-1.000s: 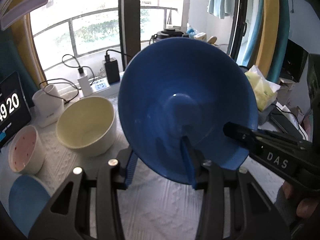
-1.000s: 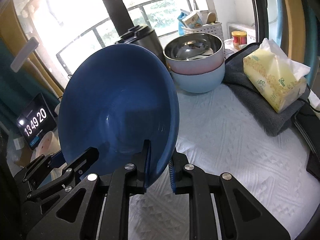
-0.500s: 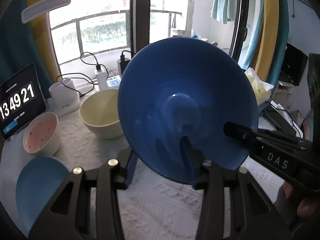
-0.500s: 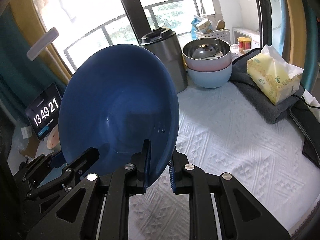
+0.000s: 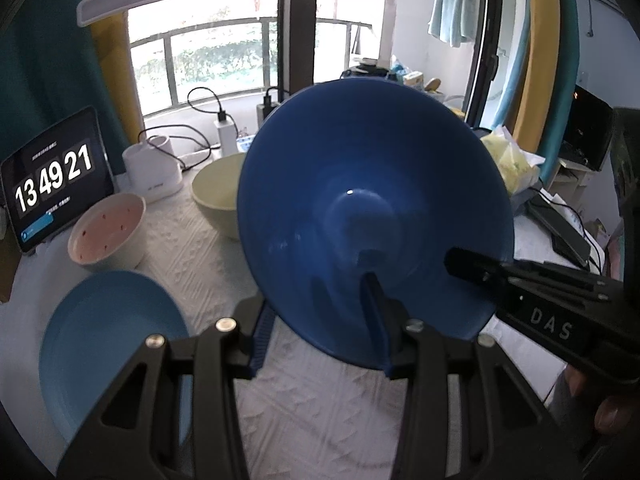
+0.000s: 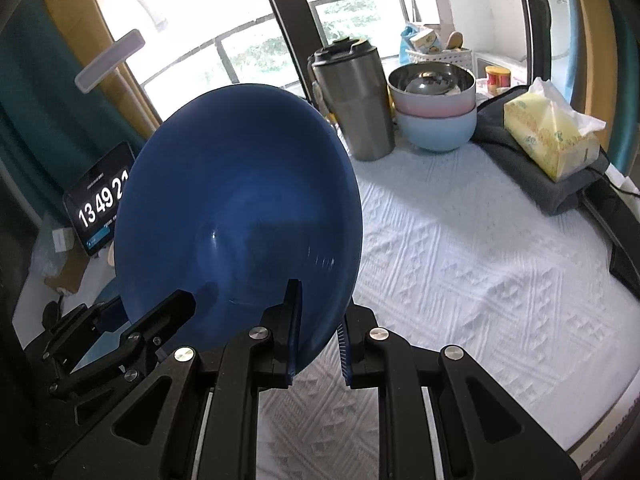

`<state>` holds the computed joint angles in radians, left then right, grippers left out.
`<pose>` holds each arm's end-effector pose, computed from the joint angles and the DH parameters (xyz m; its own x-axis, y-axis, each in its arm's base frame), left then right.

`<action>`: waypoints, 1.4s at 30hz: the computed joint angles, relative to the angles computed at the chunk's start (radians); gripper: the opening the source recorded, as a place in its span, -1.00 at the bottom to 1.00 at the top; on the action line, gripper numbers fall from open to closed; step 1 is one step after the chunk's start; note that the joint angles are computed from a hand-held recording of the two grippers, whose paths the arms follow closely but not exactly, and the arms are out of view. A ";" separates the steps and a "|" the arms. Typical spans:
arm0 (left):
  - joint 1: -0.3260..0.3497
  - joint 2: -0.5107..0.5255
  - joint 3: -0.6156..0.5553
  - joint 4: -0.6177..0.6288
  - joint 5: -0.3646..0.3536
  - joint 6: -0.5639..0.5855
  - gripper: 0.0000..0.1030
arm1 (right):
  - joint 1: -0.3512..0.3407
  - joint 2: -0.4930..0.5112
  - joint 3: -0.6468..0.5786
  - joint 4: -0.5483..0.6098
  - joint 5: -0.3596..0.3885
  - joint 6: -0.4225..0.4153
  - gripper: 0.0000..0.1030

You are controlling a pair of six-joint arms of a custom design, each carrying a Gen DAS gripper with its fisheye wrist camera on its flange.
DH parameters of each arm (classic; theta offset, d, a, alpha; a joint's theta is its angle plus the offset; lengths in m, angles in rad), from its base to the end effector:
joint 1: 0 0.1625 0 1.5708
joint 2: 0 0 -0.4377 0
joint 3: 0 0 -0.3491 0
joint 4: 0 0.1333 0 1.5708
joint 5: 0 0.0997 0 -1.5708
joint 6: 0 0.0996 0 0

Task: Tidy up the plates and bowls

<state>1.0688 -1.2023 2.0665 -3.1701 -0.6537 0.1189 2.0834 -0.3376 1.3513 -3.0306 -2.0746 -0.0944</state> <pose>-0.0539 -0.5395 0.3272 -0.7414 -0.0957 -0.6642 0.4480 0.6663 -0.5961 0.4299 -0.5901 -0.0245 -0.8198 -0.3210 0.4742 -0.5220 0.7593 -0.3885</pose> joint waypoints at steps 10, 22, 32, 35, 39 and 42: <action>-0.005 -0.052 0.084 -0.018 0.012 -0.034 -0.17 | 0.015 0.003 0.054 0.015 -0.007 0.024 -0.64; -0.006 -0.106 0.145 -0.004 -0.003 -0.072 -0.17 | 0.035 0.002 0.075 0.057 -0.012 0.083 -0.57; -0.001 -0.128 0.149 0.043 -0.020 -0.097 -0.15 | 0.039 -0.011 0.089 0.057 -0.037 0.119 -0.43; -0.002 -0.130 0.150 0.043 -0.016 -0.099 -0.15 | 0.041 -0.013 0.094 0.042 -0.039 0.118 -0.43; 0.000 -0.133 0.147 0.052 -0.012 -0.106 -0.15 | 0.044 -0.010 0.089 0.032 -0.042 0.119 -0.39; 0.003 -0.137 0.144 0.062 -0.011 -0.111 -0.15 | 0.044 -0.010 0.088 0.030 -0.043 0.119 -0.37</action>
